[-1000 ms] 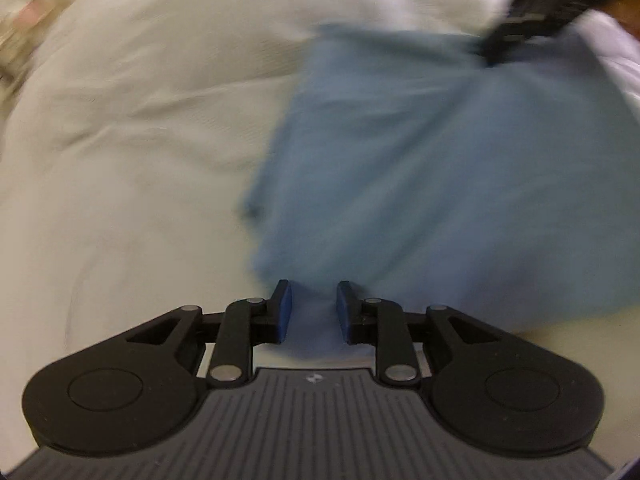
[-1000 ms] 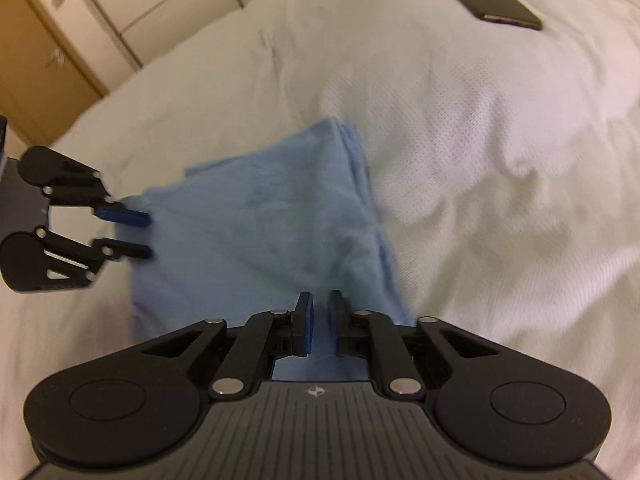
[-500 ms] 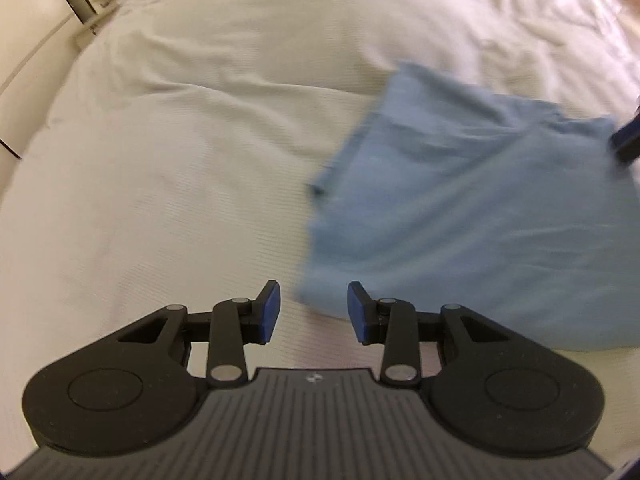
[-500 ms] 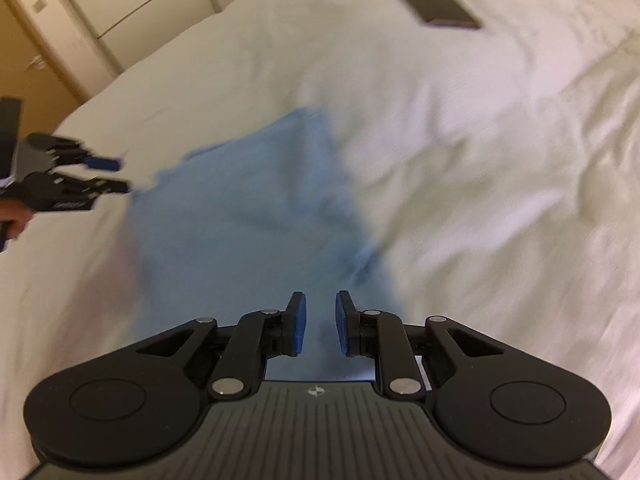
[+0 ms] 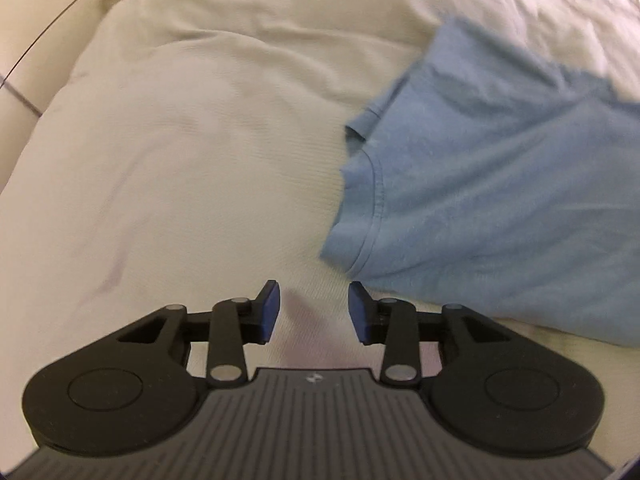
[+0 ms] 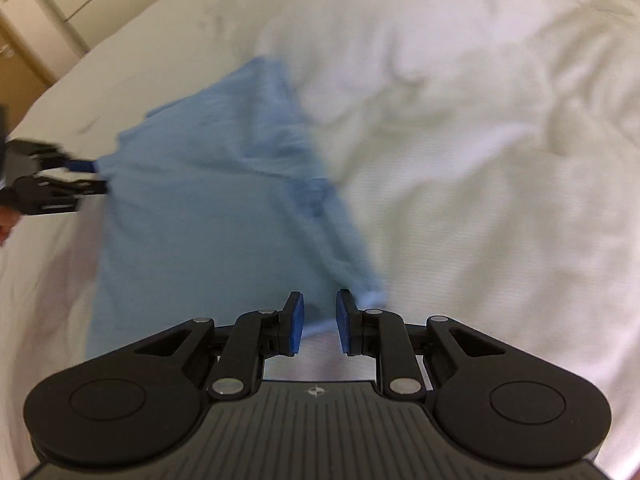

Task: Fold clothes

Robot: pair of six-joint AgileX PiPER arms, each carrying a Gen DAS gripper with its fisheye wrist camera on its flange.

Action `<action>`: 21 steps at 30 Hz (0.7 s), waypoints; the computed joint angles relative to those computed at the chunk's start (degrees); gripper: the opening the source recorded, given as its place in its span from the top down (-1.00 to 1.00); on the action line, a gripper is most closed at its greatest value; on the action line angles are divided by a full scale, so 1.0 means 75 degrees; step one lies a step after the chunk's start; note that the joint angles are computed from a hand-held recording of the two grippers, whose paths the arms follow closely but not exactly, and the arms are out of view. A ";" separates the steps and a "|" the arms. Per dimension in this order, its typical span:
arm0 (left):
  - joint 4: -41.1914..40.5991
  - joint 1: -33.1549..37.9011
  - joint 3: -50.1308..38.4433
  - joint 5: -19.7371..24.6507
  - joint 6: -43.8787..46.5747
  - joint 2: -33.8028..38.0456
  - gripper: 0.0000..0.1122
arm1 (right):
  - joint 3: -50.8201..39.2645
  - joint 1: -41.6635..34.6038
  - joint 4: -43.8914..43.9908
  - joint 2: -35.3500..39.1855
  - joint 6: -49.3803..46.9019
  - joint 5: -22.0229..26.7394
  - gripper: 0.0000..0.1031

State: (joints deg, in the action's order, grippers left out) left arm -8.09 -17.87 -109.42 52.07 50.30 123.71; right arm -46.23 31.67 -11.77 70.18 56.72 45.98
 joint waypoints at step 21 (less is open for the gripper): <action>0.0841 -0.3198 0.8507 -0.4197 0.1072 -0.5428 0.22 | 0.0478 -0.2673 0.3816 -0.0286 -0.4730 -0.0432 -0.18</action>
State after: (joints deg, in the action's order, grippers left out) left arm -1.79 -41.86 -45.62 20.60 58.35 83.01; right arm -42.65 11.62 16.86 68.03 21.25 42.74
